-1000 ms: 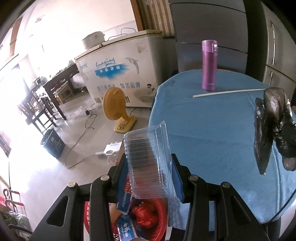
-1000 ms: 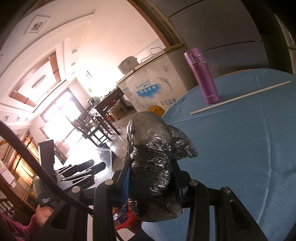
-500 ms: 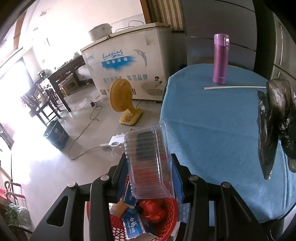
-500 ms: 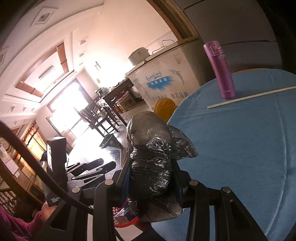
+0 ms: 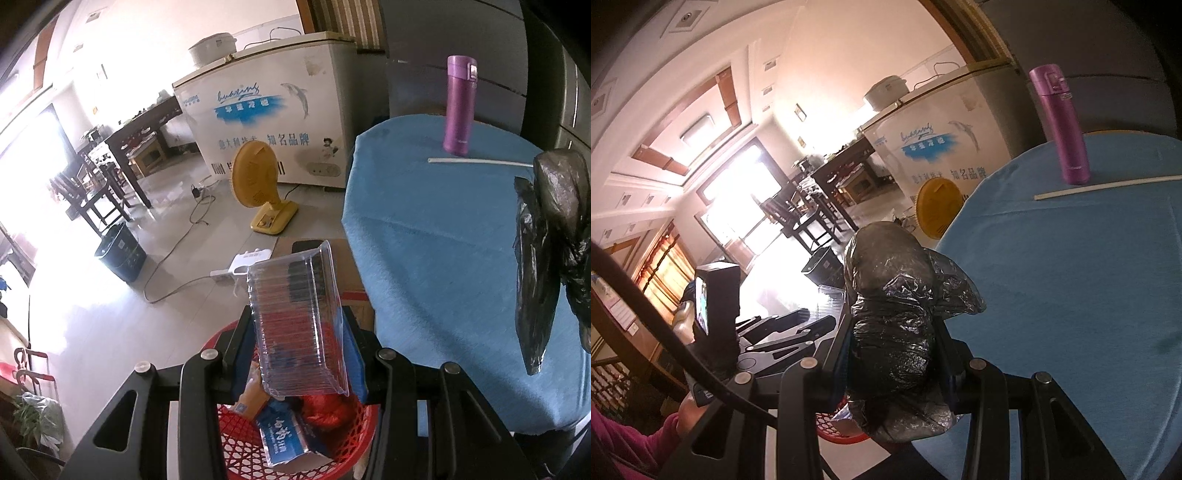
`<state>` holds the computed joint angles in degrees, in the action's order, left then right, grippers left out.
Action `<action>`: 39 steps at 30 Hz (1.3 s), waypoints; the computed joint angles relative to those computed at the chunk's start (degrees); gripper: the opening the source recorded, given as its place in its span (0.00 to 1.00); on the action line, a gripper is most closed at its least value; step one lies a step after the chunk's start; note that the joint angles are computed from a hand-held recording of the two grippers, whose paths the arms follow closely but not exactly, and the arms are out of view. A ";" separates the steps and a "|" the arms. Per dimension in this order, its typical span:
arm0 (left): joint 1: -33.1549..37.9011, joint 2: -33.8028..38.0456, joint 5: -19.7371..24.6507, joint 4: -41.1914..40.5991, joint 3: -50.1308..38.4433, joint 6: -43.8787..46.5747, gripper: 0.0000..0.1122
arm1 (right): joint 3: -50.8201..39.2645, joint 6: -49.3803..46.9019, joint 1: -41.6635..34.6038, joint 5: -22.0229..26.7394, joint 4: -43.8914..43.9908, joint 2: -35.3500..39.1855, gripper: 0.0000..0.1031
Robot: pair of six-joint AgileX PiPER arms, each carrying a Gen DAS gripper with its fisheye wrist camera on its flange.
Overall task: Collect trash
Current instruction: 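Carry the clear container in the left tool while the right tool carries the black bag toward the basket, then hold the clear container and black bag above the red basket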
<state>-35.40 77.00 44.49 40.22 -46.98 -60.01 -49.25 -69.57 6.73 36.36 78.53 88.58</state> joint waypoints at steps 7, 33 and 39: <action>1.12 -1.03 -0.40 -0.56 3.29 -0.67 0.40 | -3.15 1.62 3.15 -0.33 -1.70 3.49 0.41; 7.22 -0.90 -3.83 -2.85 8.12 1.49 0.41 | -13.84 7.88 11.92 -1.88 -7.67 14.97 0.41; 7.87 -0.67 -4.00 -3.15 8.71 2.05 0.41 | -15.39 9.17 12.99 -2.04 -8.74 16.71 0.41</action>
<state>-27.53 76.33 40.49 37.07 -38.26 -57.95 -64.64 -60.40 19.72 34.31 69.80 105.29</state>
